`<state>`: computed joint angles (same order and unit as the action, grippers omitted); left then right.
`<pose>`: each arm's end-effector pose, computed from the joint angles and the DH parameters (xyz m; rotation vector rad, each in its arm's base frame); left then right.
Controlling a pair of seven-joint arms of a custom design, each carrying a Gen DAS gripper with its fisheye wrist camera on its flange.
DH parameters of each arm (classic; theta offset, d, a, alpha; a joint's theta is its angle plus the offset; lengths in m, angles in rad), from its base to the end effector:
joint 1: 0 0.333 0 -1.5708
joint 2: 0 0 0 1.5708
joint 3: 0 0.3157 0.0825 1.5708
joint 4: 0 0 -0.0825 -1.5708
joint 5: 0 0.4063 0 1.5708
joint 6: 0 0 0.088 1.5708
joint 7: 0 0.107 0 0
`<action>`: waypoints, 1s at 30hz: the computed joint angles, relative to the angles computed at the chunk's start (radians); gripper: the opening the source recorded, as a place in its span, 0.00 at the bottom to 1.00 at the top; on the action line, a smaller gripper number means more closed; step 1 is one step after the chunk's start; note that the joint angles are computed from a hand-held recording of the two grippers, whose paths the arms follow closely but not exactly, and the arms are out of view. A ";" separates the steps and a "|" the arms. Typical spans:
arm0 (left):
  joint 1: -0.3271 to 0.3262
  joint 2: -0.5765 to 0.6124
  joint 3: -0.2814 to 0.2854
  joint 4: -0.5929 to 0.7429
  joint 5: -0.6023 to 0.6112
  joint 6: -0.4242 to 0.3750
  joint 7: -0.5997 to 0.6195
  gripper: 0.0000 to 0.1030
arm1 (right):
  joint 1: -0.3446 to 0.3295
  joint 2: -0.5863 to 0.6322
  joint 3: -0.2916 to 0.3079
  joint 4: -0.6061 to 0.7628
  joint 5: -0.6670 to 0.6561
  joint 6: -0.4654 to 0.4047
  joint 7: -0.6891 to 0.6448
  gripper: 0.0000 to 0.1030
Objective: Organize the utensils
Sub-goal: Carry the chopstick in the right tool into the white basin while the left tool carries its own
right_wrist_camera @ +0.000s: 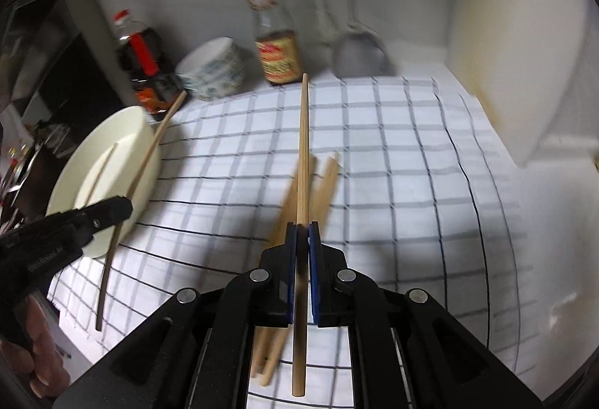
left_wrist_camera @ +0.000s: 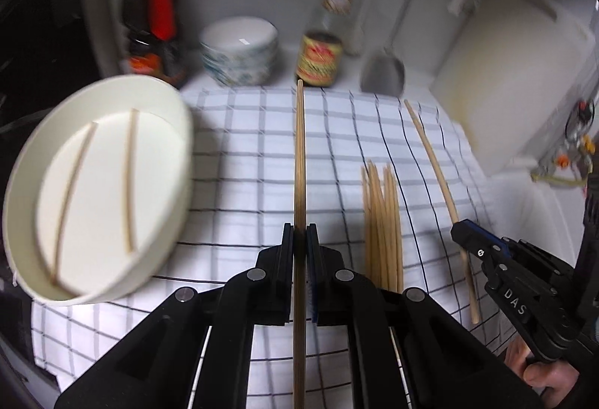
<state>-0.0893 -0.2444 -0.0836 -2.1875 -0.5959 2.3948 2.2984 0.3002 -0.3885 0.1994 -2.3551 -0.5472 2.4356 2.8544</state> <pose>0.5294 -0.0998 0.5312 -1.3871 2.4835 -0.9249 0.4292 0.2404 0.5167 -1.3846 2.1825 -0.6310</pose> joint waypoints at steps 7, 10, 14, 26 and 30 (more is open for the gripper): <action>0.060 0.051 0.053 0.106 -0.005 -0.013 0.037 0.07 | 0.003 0.165 0.025 0.211 -0.077 0.026 0.026 0.06; 0.103 0.124 0.063 0.193 0.012 -0.034 0.024 0.07 | 0.033 0.286 0.013 0.347 -0.088 0.029 -0.001 0.06; 0.160 0.227 0.067 0.308 0.020 -0.056 0.020 0.07 | 0.090 0.465 -0.020 0.547 -0.058 0.025 -0.059 0.06; 0.278 0.519 0.026 0.604 0.108 -0.153 -0.014 0.07 | 0.218 0.934 -0.102 1.133 0.170 -0.112 -0.275 0.06; 0.294 0.580 0.010 0.665 0.128 -0.187 -0.021 0.07 | 0.241 1.035 -0.129 1.275 0.242 -0.183 -0.300 0.06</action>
<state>0.2043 0.3352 -0.0739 -1.5221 -0.4676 2.2077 2.2776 0.5415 0.6466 0.0700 -1.0798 -0.3056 2.2525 2.5544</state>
